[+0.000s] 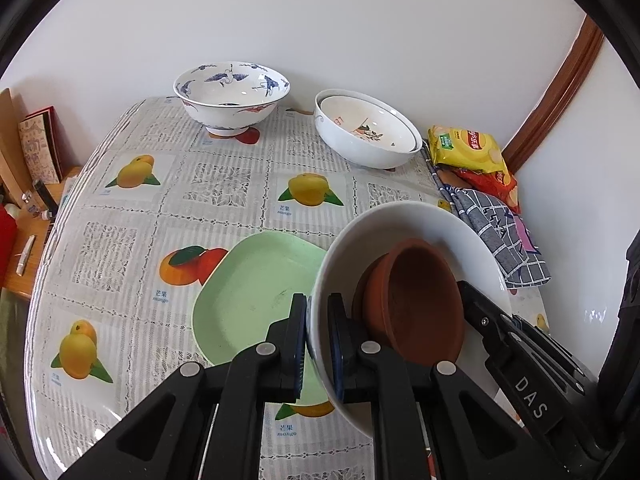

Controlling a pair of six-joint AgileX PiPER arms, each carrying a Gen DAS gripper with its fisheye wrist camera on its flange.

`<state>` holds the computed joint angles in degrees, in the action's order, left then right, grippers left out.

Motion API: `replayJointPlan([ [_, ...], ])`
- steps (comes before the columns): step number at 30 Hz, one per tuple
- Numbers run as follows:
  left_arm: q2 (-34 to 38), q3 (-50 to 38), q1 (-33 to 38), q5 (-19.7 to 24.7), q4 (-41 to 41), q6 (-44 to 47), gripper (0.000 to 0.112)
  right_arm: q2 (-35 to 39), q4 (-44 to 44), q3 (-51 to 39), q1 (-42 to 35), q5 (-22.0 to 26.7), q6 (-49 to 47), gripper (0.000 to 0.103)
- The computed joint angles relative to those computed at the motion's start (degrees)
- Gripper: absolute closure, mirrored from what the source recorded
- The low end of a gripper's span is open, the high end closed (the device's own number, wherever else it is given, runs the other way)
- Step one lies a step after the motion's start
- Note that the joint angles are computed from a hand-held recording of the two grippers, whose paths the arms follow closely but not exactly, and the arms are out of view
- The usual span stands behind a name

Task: Organize plates and bowls
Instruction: 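Carry the white bowl with both grippers toward the green plate stack, then lower the white bowl with both grippers onto the green plates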

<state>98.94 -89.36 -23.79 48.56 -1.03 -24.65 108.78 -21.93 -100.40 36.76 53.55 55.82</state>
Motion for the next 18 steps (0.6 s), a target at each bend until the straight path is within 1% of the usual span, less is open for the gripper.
replayJointPlan([
  [18,4.48,-3.1,3.35,1.32,-0.12,0.68,0.102,7.08,5.81,-6.19,-2.23,-1.71,-6.07,0.094],
])
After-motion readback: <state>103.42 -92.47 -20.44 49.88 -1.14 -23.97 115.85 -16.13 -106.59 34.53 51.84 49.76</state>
